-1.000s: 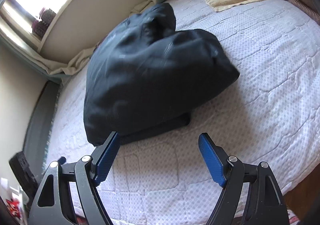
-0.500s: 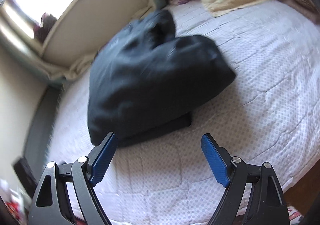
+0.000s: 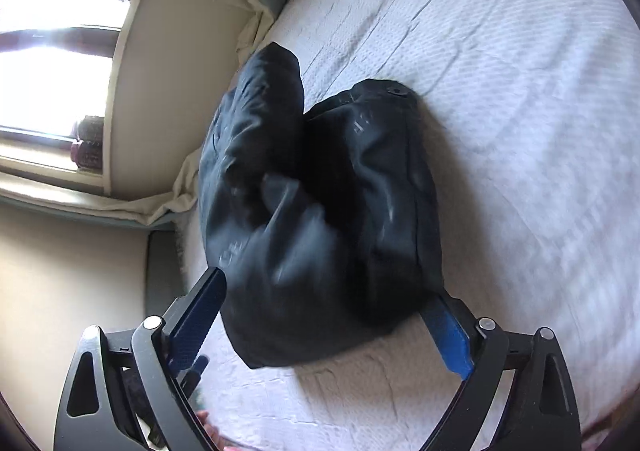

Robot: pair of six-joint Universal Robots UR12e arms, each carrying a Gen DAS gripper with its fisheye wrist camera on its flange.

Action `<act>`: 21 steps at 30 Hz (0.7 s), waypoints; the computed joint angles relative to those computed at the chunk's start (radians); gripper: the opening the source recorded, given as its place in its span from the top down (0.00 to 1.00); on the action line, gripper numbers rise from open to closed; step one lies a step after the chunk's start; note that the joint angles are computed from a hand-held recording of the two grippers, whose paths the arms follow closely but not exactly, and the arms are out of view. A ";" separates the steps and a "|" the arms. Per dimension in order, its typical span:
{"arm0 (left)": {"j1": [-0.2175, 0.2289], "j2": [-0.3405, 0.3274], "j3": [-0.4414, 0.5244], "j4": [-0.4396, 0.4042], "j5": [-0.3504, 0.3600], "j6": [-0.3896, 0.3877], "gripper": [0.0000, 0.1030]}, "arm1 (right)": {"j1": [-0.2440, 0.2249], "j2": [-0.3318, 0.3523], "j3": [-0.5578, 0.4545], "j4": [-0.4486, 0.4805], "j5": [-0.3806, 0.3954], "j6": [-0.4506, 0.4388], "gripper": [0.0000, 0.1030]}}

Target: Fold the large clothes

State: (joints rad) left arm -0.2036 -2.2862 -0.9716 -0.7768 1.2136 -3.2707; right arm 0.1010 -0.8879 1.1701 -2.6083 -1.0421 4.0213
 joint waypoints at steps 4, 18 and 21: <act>0.010 -0.091 0.156 -0.126 -0.108 -0.005 0.01 | -0.016 0.068 -0.095 0.118 0.088 -0.065 0.08; 0.010 -0.346 0.512 -0.357 -0.391 -0.129 0.01 | 0.006 0.187 -0.247 0.192 0.161 -0.231 0.09; 0.004 -0.328 0.478 -0.318 -0.362 -0.119 0.10 | 0.012 0.203 -0.282 0.235 0.178 -0.280 0.14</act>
